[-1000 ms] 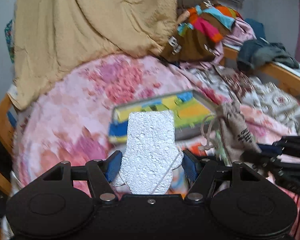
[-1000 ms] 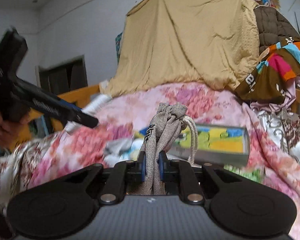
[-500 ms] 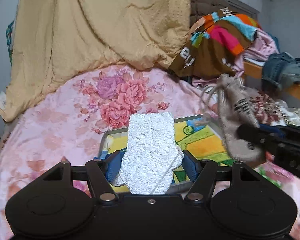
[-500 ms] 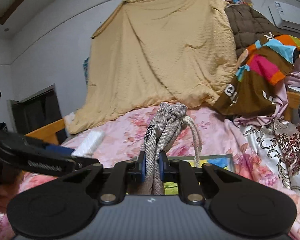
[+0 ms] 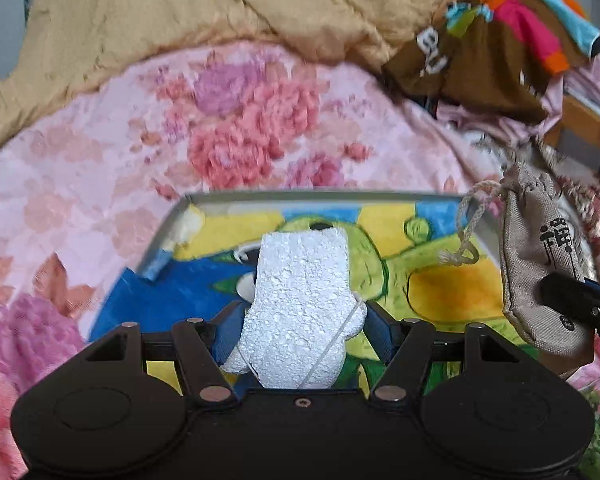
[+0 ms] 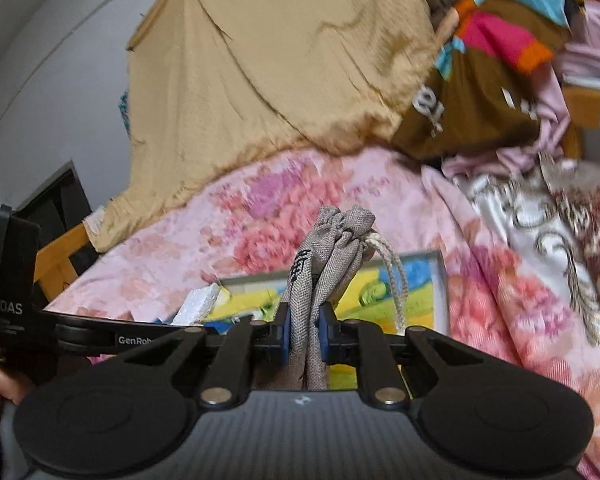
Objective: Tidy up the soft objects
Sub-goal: 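Lift and carry the foam piece and pouch with both tools over the painted tray, then lower both items into the tray and open both tools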
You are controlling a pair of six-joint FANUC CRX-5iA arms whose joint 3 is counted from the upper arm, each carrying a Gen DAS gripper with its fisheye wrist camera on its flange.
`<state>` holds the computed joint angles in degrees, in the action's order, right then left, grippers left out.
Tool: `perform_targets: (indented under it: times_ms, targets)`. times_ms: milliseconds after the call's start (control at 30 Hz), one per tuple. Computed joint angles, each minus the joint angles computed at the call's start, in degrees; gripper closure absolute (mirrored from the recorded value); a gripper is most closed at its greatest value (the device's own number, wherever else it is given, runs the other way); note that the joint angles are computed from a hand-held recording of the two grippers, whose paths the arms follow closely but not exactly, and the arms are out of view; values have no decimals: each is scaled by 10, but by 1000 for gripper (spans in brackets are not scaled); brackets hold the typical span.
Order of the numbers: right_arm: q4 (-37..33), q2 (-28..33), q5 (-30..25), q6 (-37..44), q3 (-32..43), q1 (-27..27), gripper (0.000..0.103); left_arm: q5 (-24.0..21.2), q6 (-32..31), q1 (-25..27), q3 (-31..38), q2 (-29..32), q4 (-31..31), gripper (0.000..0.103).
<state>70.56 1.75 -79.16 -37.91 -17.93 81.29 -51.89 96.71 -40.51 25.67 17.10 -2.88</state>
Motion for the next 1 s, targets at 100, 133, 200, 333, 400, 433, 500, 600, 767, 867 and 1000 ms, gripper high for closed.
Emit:
perform_targets:
  times_ms: [100, 133, 200, 333, 400, 433, 500, 600, 767, 867, 1000]
  targets:
    - [-22, -5, 10, -8, -4, -1, 87, -14, -2, -6, 11, 15, 5, 37]
    - [-25, -7, 13, -10, -5, -1, 87, -18, -2, -8, 14, 19, 5, 37]
    - [-32, -8, 14, -11, -5, -1, 86, -25, -3, -16, 19, 24, -3, 37]
    - [-47, -8, 2, -8, 0, 3, 83, -38, -6, -27, 31, 33, -21, 37]
    - [-58, -2, -7, 3, 9, 4, 83, -43, -5, -30, 34, 35, -24, 37]
    - [-61, 0, -10, 7, 12, 4, 83, -44, -4, -30, 34, 35, -24, 37]
    - [-64, 1, -9, 8, 14, 4, 83, -46, -4, -30, 33, 35, -23, 37]
    - [-67, 2, -12, 10, 16, 4, 82, -49, -6, -27, 31, 35, -18, 37]
    - [-72, 5, -15, 16, 19, 3, 79, -42, 9, -21, 17, 31, -9, 34]
    - [-77, 8, -20, 22, 22, 3, 77, -34, 25, -19, 7, 25, -9, 32]
    - [-77, 8, -27, 25, 22, 4, 72, -18, 60, -19, -7, 11, -22, 18]
